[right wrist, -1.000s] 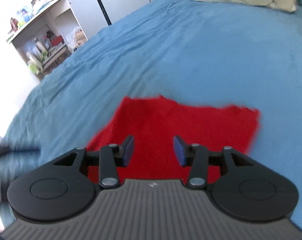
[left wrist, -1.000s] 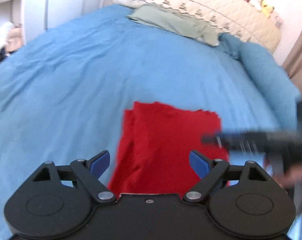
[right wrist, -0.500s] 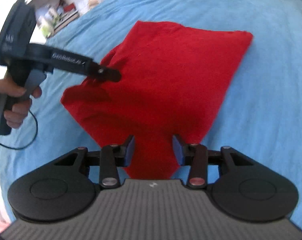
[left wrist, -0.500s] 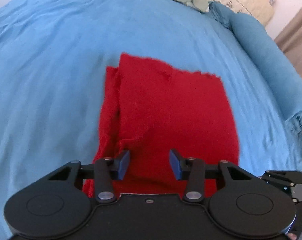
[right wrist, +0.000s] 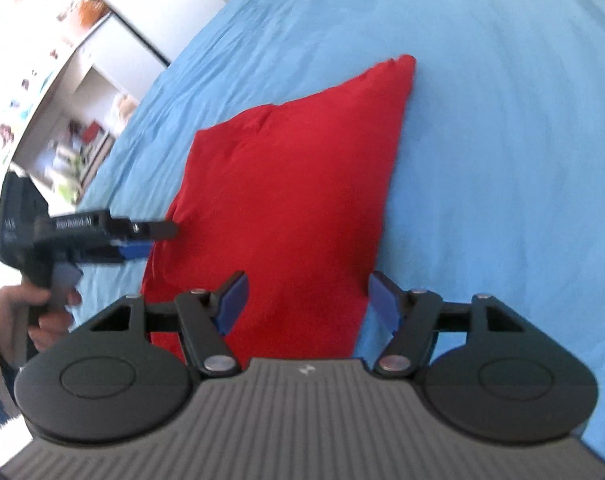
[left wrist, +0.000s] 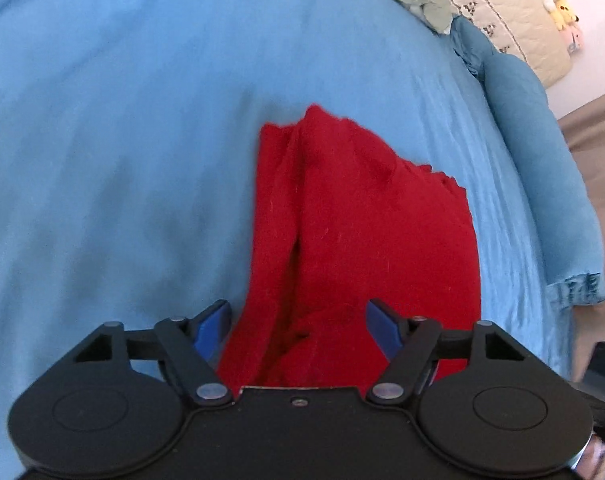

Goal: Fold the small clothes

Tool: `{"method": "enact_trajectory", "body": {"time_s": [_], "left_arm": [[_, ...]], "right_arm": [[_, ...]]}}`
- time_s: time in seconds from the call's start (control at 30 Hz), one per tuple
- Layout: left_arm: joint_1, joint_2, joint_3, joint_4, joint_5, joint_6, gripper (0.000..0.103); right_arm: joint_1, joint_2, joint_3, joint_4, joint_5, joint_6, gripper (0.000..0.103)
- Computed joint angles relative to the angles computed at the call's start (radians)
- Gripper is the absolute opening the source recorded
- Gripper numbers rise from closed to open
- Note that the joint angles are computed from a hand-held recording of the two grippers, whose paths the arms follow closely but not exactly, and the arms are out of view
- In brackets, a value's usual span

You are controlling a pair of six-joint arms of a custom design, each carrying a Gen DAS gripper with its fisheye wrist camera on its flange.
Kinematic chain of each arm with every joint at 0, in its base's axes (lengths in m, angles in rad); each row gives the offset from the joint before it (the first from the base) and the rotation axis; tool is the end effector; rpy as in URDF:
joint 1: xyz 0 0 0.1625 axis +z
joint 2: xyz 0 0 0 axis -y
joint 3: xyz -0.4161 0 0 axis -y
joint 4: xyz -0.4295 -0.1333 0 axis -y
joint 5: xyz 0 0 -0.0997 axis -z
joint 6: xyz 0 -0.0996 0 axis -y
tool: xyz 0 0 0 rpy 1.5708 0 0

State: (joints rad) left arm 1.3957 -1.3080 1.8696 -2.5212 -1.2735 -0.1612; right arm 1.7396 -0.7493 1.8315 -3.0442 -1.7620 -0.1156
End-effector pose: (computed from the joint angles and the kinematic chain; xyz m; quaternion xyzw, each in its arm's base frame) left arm 0.0555 -0.6191 0.2853 -0.0219 0.9705 -0.2127 0.1113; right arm 0.2195 -0.6075 0.0143 0.1200 -0.9692 0.1959 0.0885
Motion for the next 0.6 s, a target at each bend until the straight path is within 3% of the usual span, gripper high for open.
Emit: {"method": "enact_trajectory", "body": {"time_s": [0.17, 0.3, 0.37, 0.43, 0.6], "left_arm": [[0.028, 0.007, -0.013, 0.002, -0.057, -0.027, 0.077], [0.016, -0.004, -0.013, 0.04, -0.045, -0.026, 0.076], [-0.024, -0.002, -0.012, 0.082, 0.049, 0.017, 0.067], [-0.069, 0.001, -0.005, 0.109, 0.147, 0.081, 0.05], [-0.177, 0.006, 0.071, 0.037, 0.343, 0.247, 0.034]], "right_arm": [[-0.035, 0.042, -0.028, -0.026, 0.055, 0.078, 0.081], [-0.054, 0.072, -0.042, -0.059, 0.118, 0.161, 0.083], [-0.049, 0.089, -0.057, -0.062, 0.106, 0.164, 0.074], [-0.041, 0.097, -0.072, -0.044, 0.086, 0.164, 0.051], [-0.002, 0.098, -0.084, -0.038, 0.023, 0.113, 0.043]]}}
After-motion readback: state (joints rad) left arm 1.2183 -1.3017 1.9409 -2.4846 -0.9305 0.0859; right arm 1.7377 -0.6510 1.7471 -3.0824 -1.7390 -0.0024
